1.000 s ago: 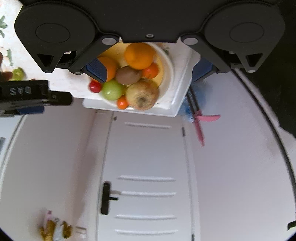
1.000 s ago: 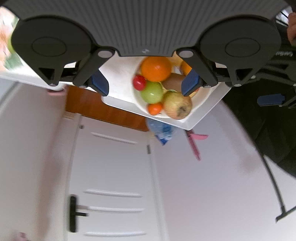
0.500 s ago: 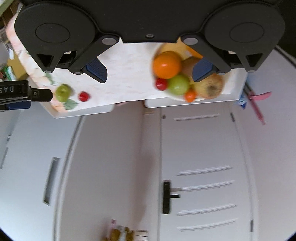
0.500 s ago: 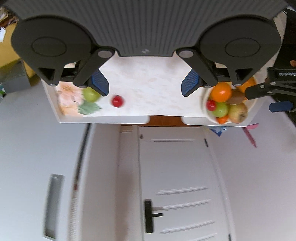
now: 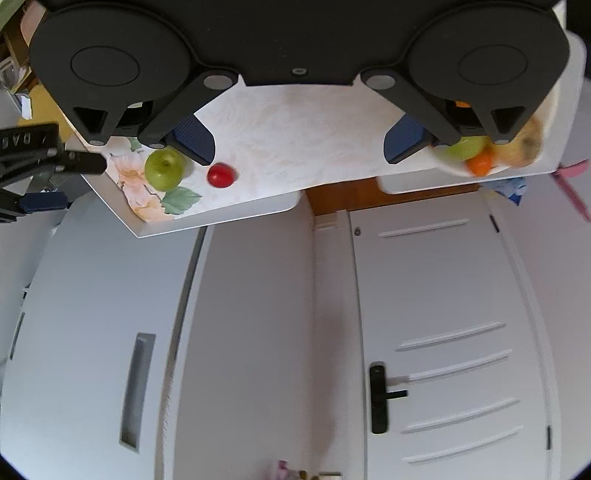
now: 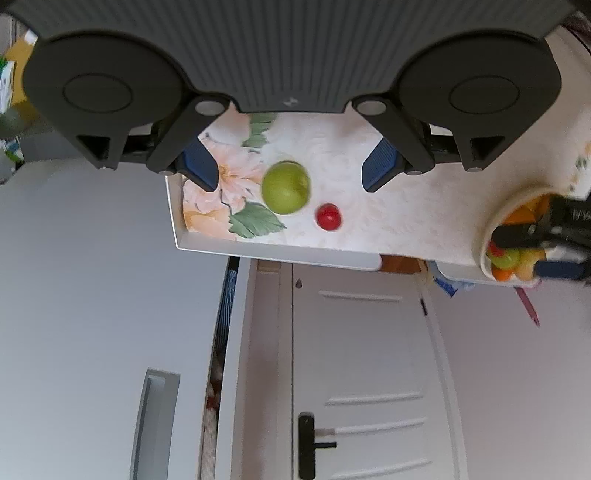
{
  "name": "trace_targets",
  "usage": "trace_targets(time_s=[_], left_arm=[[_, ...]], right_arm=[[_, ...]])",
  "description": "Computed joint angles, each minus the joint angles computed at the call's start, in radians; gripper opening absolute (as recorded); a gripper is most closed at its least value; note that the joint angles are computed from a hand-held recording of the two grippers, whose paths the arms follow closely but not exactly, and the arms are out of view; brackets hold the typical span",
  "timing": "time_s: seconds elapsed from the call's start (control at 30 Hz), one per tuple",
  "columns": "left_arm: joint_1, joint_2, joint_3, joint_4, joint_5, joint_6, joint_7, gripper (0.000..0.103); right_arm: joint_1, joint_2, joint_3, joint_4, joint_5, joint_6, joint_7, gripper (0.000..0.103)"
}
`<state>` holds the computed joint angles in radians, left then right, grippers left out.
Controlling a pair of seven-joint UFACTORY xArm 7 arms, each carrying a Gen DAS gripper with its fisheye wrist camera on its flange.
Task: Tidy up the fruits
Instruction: 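Withdraw both tools from the bowl toward the green apple and tomato, then grasp the red tomato with the left tool while the right tool grasps the green apple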
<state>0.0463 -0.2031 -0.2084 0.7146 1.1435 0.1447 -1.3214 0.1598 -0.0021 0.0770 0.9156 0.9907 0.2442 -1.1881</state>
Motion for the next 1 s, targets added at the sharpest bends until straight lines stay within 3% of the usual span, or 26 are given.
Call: trace_targets(time_s=[0.17,0.33,0.47,0.73,0.87,1.0], left_arm=[[-0.03,0.176,0.004,0.14,0.137,0.027,-0.098,0.097],[-0.097,0.317,0.055,0.248,0.141,0.028,-0.057,0.094],[-0.126,0.403,0.088,0.304,0.047,-0.009,0.051,0.086],[-0.182,0.501,0.141,0.378,-0.07,-0.059,0.213,0.086],[-0.177,0.55,0.126,0.411,-0.192,-0.061,0.343,0.069],[-0.188,0.586,0.133,0.436,-0.277,-0.071,0.432,0.066]], right_arm=[[-0.051,0.12,0.019,0.086,0.073,0.047,-0.153,0.097],[-0.111,0.202,0.066,0.149,0.126,0.092,-0.252,0.097],[-0.132,0.247,0.092,0.177,0.134,0.103,-0.296,0.096],[-0.157,0.304,0.12,0.216,0.104,0.12,-0.276,0.088],[-0.168,0.323,0.134,0.229,0.097,0.115,-0.264,0.086],[-0.182,0.339,0.146,0.244,0.094,0.124,-0.259,0.084]])
